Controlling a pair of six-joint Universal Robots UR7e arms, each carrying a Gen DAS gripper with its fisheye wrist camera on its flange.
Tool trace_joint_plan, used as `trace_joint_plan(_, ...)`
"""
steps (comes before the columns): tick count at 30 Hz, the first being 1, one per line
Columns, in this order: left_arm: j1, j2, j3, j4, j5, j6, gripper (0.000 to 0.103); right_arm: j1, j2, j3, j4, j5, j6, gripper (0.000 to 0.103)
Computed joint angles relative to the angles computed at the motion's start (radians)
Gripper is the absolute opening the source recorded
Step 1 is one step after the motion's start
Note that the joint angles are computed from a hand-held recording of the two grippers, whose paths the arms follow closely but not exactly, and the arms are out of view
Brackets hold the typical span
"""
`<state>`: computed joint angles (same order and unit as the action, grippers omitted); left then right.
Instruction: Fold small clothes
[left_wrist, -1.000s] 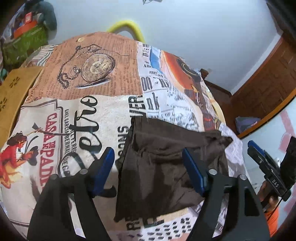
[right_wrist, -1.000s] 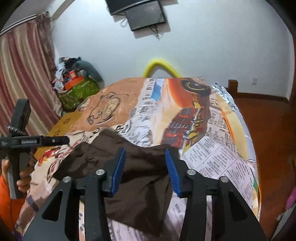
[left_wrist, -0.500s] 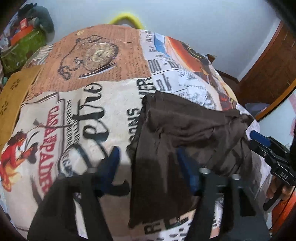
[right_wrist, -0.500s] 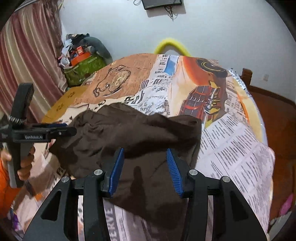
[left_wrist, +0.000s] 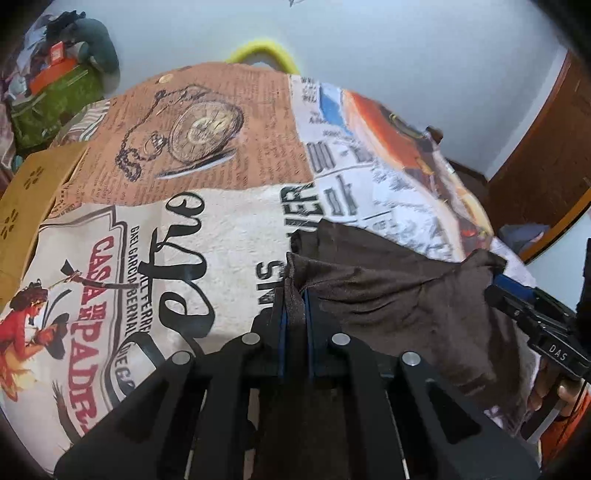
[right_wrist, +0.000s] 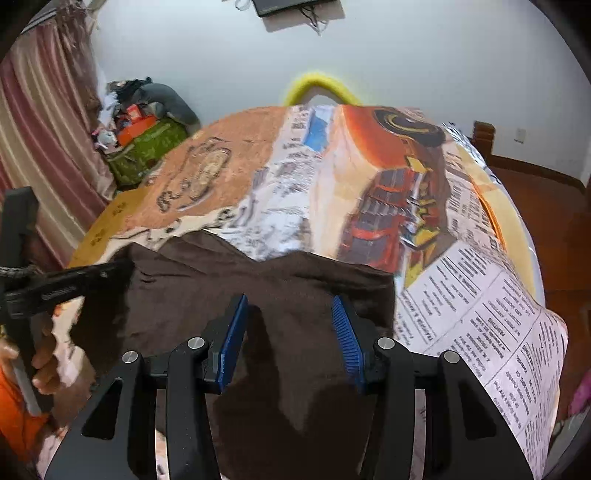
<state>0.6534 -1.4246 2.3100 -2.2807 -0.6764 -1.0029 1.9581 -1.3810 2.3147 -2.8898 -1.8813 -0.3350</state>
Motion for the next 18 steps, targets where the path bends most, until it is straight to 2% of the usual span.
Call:
trace_joint_plan(3,0.024,0.008,-0.01,0.013,-0.029,0.002,0.01,-0.014,0.0,0.005,0.003,-0.022,0.007,0.044)
trace_joint_plan(5,0.017,-0.004,-0.007,0.028,-0.032,-0.017,0.018,-0.019,-0.016,0.013,0.004,-0.027,0.019,0.044)
trace_joint_plan(7,0.01,-0.019,-0.009,0.047,-0.04,-0.026,0.035,-0.02,-0.034,0.02,0.004,-0.034,0.021,0.044)
trace_joint_plan(11,-0.031,-0.067,0.0,0.088,-0.038,-0.051,0.047,-0.018,-0.085,0.03,0.022,-0.034,0.043,0.044)
trace_joint_plan(15,-0.087,-0.098,0.026,0.099,-0.056,-0.03,0.07,0.003,-0.136,0.044,0.059,0.012,0.053,0.044)
trace_joint_plan(18,-0.118,-0.1,0.034,0.186,-0.064,-0.06,0.071,0.037,-0.143,0.061,0.075,0.02,0.034,0.044)
